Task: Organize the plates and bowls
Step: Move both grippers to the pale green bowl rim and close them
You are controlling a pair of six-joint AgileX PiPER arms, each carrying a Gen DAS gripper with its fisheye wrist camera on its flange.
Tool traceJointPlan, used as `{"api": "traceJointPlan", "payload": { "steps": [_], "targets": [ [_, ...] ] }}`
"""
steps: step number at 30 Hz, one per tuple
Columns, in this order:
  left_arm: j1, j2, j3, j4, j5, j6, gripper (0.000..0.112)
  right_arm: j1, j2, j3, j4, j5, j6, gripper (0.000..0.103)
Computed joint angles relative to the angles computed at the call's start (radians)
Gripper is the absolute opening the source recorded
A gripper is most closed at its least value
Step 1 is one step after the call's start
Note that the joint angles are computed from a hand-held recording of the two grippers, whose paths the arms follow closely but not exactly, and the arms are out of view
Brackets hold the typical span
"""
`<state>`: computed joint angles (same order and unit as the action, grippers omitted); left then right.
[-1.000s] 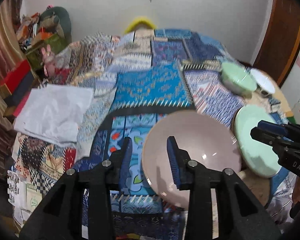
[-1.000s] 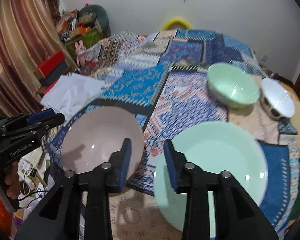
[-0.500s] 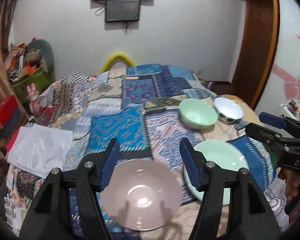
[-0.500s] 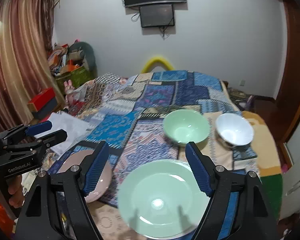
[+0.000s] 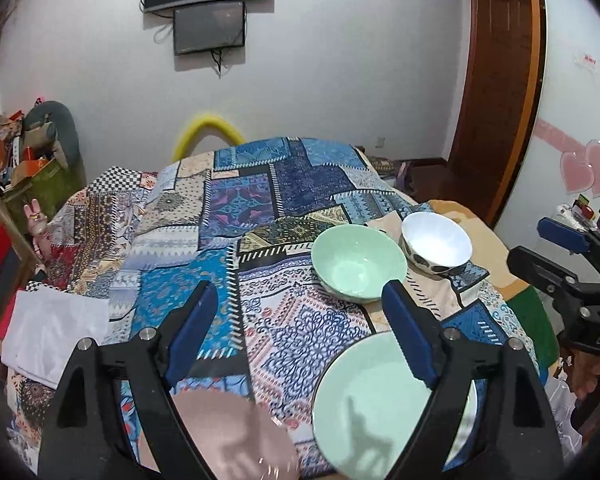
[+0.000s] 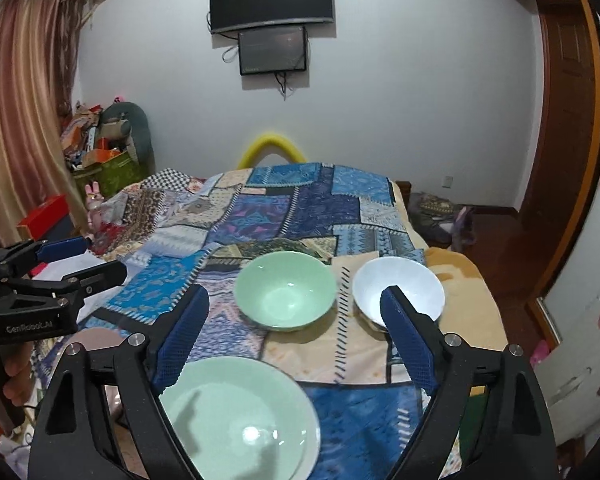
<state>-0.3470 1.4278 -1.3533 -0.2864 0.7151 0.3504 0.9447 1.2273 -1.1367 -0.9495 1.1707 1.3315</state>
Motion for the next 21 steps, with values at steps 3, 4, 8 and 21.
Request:
{"api": "traceJointPlan", "payload": {
  "steps": [3, 4, 8, 21],
  "targets": [
    [-0.047, 0.095, -0.076, 0.059, 0.004, -0.062, 0.084, -0.085, -0.007, 0.031, 0.033, -0.056, -0.01, 0.086],
    [-0.058, 0.128, -0.102, 0.077, 0.007, -0.078, 0.084, -0.123, -0.007, 0.042, 0.054, -0.09, -0.025, 0.086],
    [-0.09, 0.256, -0.2, 0.126, 0.023, -0.131, 0.084, -0.274, 0.008, 0.077, 0.17, -0.234, -0.106, 0.086],
    [-0.112, 0.594, -0.491, 0.164, 0.106, -0.158, 0.061, -0.583, 0.176, 0.104, 0.587, -0.53, -0.484, 0.048]
  ]
}}
